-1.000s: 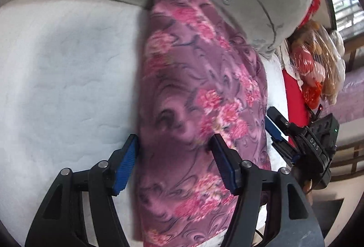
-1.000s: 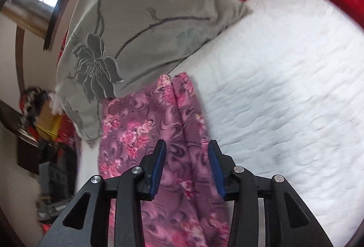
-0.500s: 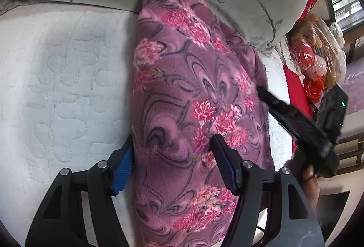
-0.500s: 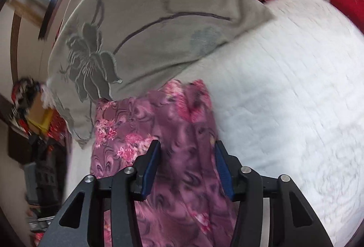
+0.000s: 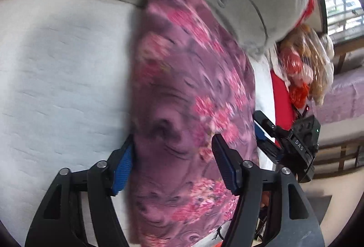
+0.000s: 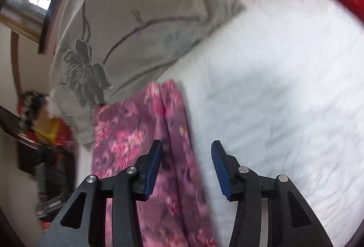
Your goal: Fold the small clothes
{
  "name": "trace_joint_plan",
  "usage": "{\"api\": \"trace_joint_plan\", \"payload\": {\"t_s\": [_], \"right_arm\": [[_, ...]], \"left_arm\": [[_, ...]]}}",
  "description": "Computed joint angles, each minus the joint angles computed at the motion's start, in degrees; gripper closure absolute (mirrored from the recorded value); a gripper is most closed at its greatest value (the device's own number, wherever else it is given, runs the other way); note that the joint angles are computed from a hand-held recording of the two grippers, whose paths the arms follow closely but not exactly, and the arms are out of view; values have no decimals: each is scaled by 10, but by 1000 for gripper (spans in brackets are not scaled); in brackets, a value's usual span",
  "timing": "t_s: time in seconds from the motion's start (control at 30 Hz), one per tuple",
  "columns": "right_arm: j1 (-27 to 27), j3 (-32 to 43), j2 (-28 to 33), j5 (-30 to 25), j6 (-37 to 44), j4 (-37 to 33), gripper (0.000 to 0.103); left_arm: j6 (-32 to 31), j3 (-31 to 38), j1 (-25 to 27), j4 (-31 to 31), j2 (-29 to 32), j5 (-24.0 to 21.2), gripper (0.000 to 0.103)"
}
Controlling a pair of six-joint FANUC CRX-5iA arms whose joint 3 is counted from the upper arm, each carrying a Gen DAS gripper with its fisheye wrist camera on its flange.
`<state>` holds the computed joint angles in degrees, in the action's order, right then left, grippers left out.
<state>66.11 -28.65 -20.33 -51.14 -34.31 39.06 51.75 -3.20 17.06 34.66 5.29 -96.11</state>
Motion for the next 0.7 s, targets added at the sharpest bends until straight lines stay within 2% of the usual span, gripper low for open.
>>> {"api": "trace_joint_plan", "payload": {"t_s": [0.07, 0.1, 0.17, 0.2, 0.23, 0.27, 0.3, 0.37, 0.5, 0.7], "right_arm": [[-10, -29, -13, 76, -12, 7, 55], [-10, -23, -7, 75, 0, 1, 54], [-4, 14, 19, 33, 44, -17, 52], [-2, 36, 32, 10, 73, -35, 55], [0, 65, 50, -25, 109, -57, 63], [4, 99, 71, -69, 153, -72, 71], [8, 120, 85, -97, 186, -80, 78], [22, 158, 112, -155, 224, -72, 83], [50, 191, 140, -219, 217, -37, 85], [81, 257, 187, -273, 222, -9, 85]], "left_arm": [[-9, -10, -9, -6, -14, 19, 28], [-7, -11, -11, -8, -18, 24, 28], [-2, -13, -15, -16, -26, 34, 28], [-2, -13, -17, -21, -31, 40, 29], [-1, -15, -20, -25, -36, 47, 38], [-4, -17, -21, -31, -45, 55, 51], [-7, -19, -21, -32, -48, 59, 55], [-24, -27, -13, -24, -61, 64, 73], [-40, -28, 3, -12, -70, 54, 77], [-76, -34, 34, -20, -107, 58, 78]]}}
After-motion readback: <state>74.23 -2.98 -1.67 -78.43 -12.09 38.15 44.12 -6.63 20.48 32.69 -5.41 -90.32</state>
